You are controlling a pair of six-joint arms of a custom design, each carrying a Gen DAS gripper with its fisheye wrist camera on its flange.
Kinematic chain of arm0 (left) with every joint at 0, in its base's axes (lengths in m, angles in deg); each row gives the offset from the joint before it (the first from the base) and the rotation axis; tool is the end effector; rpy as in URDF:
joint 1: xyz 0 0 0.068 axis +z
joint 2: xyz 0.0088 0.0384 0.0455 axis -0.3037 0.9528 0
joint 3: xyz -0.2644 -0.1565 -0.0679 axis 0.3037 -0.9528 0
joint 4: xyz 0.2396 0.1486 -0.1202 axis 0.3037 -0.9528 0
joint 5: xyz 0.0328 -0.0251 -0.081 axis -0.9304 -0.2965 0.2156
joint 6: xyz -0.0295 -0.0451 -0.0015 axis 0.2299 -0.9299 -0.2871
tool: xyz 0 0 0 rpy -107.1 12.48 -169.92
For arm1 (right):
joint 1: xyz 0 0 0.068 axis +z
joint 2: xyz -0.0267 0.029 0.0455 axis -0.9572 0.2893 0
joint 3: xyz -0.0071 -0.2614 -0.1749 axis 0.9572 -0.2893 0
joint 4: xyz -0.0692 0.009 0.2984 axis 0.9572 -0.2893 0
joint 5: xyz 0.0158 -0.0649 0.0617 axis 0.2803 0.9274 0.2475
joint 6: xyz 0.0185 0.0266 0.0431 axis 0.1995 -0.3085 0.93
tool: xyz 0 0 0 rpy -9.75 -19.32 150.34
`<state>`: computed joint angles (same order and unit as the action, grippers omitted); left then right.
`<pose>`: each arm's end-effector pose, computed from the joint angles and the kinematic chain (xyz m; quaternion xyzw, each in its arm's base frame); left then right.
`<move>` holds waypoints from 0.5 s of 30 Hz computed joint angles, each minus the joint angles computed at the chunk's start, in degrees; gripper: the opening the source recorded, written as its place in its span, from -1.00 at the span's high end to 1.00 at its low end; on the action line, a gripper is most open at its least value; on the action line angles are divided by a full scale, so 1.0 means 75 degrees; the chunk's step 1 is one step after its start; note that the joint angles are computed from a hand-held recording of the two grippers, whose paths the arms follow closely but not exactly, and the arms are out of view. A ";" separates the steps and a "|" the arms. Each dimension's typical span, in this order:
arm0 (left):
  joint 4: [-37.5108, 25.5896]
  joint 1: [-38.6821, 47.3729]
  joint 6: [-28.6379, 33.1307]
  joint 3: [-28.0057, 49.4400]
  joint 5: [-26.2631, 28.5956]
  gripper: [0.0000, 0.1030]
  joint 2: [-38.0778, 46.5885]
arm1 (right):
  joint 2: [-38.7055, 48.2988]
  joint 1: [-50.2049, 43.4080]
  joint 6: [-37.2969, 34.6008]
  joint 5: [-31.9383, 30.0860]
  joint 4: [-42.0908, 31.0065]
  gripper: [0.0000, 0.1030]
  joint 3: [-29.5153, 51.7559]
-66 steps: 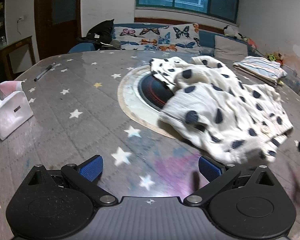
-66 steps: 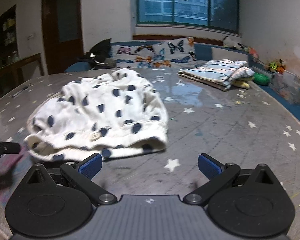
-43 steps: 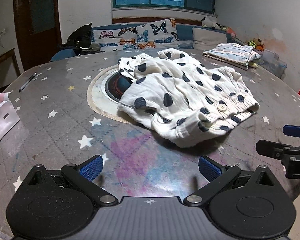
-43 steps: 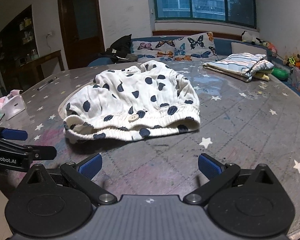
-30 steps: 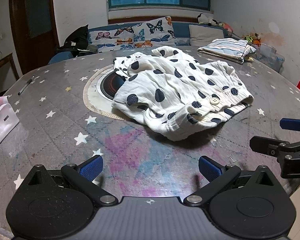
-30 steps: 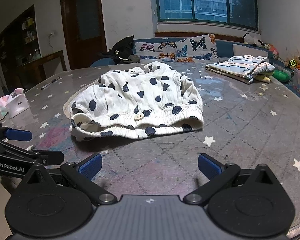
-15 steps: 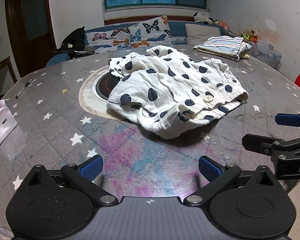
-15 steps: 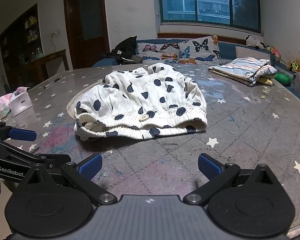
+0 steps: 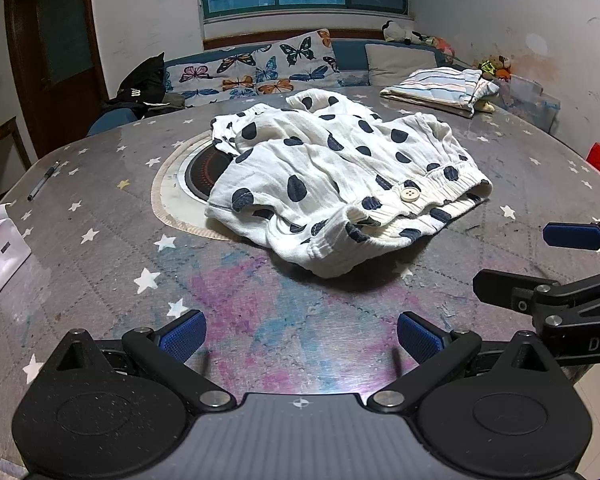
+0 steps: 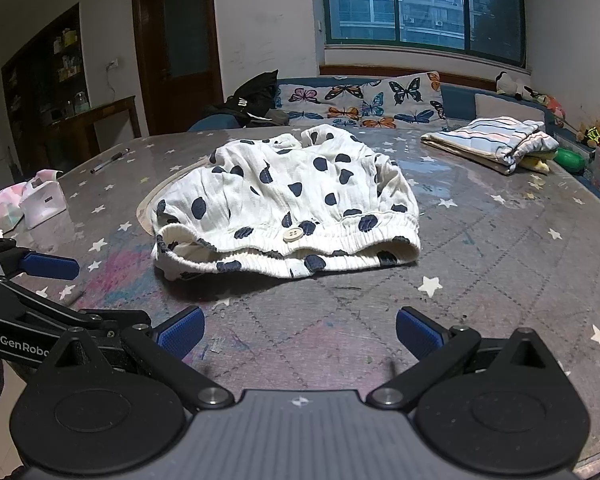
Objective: Fold clothes
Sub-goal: 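Move both grippers toward the white polka-dot pants on the table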
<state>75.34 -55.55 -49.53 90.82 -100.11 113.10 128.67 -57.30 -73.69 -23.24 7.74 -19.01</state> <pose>0.2873 -0.2028 0.1205 0.0332 0.9146 0.0176 0.4026 0.2866 0.0860 0.1100 -0.1521 0.8751 0.1155 0.4446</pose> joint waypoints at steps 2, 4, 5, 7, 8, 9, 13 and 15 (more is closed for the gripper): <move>-0.0004 0.0015 0.0002 0.0016 0.0011 -1.00 0.0023 | 0.0017 0.0000 -0.0006 0.0000 -0.0016 -1.00 0.0023; 0.0001 0.0029 0.0006 0.0017 0.0031 -1.00 0.0035 | 0.0032 0.0002 -0.0012 -0.0011 -0.0012 -1.00 0.0029; -0.0003 0.0033 0.0005 0.0024 0.0034 -1.00 0.0044 | 0.0041 0.0006 -0.0015 -0.0013 -0.0009 -1.00 0.0031; -0.0013 0.0038 0.0004 0.0040 0.0040 -1.00 0.0064 | 0.0054 0.0016 -0.0010 0.0001 0.0000 -1.00 0.0034; -0.0009 0.0044 0.0011 0.0041 0.0048 -1.00 0.0069 | 0.0054 0.0016 -0.0010 0.0001 0.0000 -1.00 0.0034; -0.0006 0.0050 0.0018 0.0042 0.0055 -1.00 0.0074 | 0.0061 0.0012 -0.0006 -0.0011 0.0003 -1.00 0.0037; -0.0024 0.0069 0.0006 0.0073 0.0056 -1.00 0.0114 | 0.0084 0.0004 -0.0015 -0.0025 -0.0004 -1.00 0.0061; -0.0037 0.0074 0.0001 0.0091 0.0055 -1.00 0.0132 | 0.0106 0.0009 -0.0022 -0.0023 -0.0016 -1.00 0.0082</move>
<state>75.06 -55.00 -49.53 91.50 -99.69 114.10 129.47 -57.23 -73.85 -23.41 7.62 -18.39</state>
